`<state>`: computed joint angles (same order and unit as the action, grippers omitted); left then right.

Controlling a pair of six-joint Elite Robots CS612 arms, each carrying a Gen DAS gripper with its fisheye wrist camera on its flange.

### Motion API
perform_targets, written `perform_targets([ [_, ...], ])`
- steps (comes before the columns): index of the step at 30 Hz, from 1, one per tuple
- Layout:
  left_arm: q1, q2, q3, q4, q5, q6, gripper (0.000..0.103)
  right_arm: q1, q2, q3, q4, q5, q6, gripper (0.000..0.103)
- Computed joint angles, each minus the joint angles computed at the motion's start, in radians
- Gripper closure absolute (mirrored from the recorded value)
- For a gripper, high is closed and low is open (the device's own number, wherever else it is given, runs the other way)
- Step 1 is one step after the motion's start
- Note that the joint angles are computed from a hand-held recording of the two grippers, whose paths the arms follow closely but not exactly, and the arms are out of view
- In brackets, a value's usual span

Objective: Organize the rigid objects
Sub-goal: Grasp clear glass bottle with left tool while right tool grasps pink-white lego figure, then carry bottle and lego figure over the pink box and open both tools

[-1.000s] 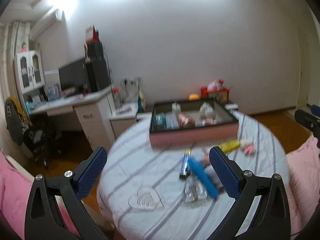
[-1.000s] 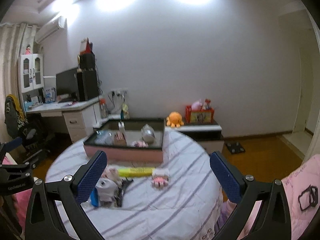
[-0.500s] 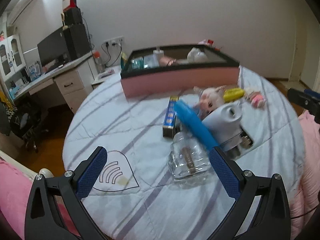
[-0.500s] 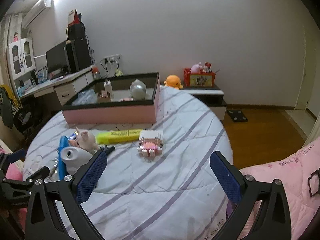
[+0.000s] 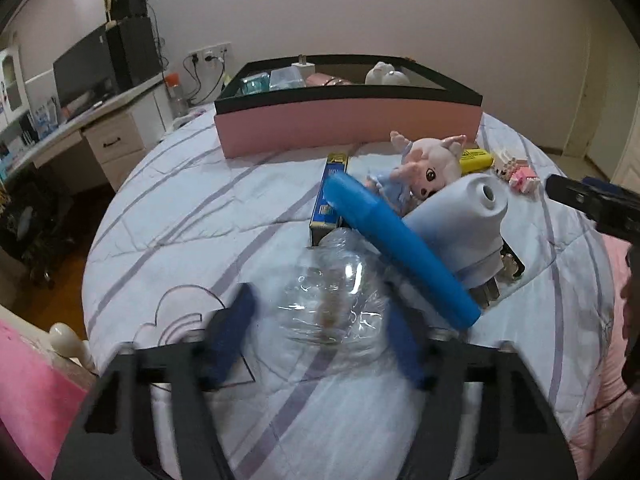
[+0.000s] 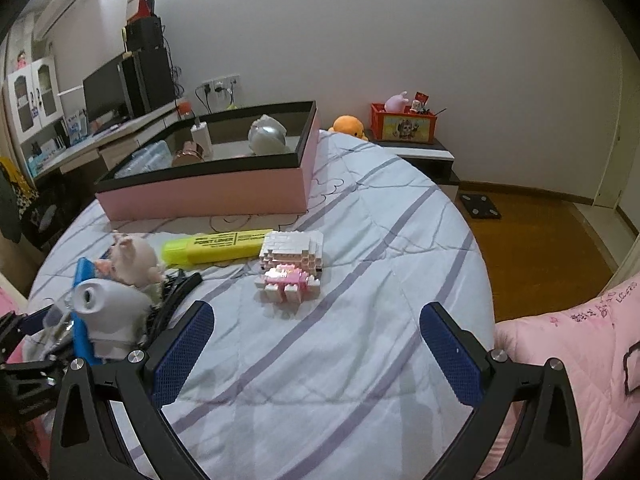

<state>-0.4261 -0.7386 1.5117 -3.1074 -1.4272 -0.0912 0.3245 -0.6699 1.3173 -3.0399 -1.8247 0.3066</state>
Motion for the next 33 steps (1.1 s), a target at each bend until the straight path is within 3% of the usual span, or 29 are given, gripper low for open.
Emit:
perform_targets([
  [9,0.016,-0.007,0.007,-0.013,-0.035,-0.006,0.051,-0.016,0.067,-0.153,0.181,0.039,-0.006,0.002],
  [10,0.017,-0.008,0.007,-0.014,-0.035,-0.006,0.051,-0.017,0.073,-0.169,0.208,0.041,-0.011,0.007],
  [12,0.02,-0.008,0.007,-0.029,-0.039,-0.012,0.051,-0.019,0.081,-0.193,0.256,0.046,-0.028,0.03],
  [13,0.021,-0.01,0.007,-0.029,-0.044,-0.01,0.051,-0.018,0.083,-0.197,0.262,0.039,-0.035,0.033],
  [15,0.021,-0.011,0.006,-0.04,-0.04,-0.004,0.051,-0.021,0.081,-0.193,0.25,0.051,-0.043,0.054],
  [16,0.022,-0.012,0.007,-0.043,-0.044,0.001,0.051,-0.021,0.08,-0.189,0.243,0.051,-0.046,0.059],
  [33,0.02,-0.039,0.042,-0.131,-0.059,-0.009,0.051,0.005,0.01,-0.049,0.014,0.125,-0.049,0.058],
])
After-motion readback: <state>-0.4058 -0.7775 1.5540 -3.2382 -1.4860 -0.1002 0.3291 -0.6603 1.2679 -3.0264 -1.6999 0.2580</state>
